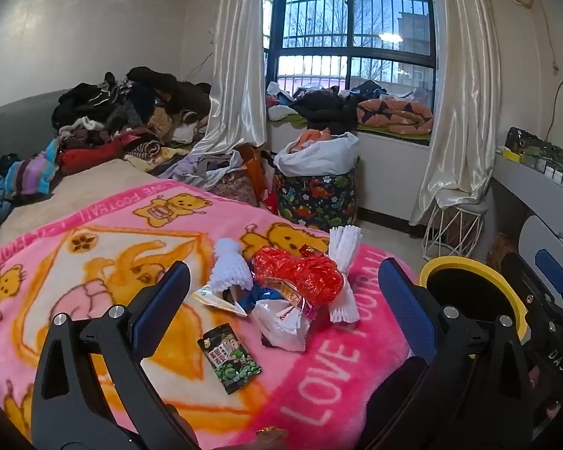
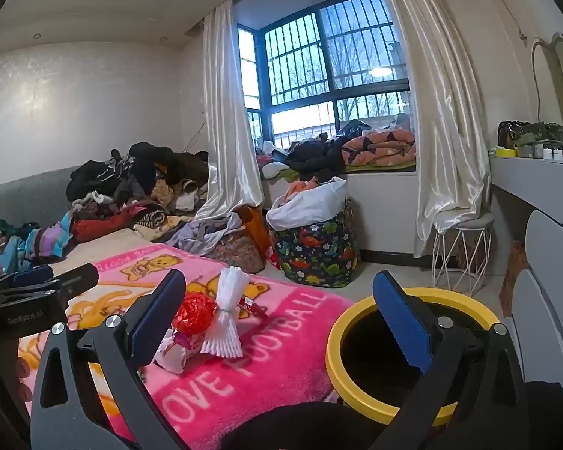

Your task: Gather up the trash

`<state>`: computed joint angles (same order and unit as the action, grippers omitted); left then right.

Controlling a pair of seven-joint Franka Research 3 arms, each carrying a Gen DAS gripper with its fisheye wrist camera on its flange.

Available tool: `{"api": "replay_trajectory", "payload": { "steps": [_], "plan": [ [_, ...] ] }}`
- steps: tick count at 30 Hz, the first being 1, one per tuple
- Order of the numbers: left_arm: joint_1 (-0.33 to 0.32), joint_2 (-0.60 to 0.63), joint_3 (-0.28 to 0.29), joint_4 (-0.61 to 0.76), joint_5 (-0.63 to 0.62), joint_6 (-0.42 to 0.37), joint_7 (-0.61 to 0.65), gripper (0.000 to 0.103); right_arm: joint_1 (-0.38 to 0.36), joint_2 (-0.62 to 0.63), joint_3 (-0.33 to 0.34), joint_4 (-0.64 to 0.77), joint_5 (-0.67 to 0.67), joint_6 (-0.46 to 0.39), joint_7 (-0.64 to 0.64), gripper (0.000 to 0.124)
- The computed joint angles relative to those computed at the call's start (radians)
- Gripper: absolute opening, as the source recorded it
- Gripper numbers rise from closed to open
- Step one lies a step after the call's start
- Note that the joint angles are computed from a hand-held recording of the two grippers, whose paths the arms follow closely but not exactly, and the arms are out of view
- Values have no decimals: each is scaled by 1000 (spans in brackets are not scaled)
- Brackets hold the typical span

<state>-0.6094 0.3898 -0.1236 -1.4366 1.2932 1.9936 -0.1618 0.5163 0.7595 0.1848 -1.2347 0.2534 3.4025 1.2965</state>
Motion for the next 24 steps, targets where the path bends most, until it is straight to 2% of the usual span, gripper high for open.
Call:
{"api": "replay_trajectory", "payload": {
  "steps": [2, 24],
  "plan": [
    [0, 0, 0, 0, 0, 0, -2, 92, 11, -3, -18, 0, 7, -8, -1, 97],
    [0, -2, 1, -5, 9, 7, -12, 92, 11, -2, -17, 3, 11, -13, 5, 97]
  ]
}}
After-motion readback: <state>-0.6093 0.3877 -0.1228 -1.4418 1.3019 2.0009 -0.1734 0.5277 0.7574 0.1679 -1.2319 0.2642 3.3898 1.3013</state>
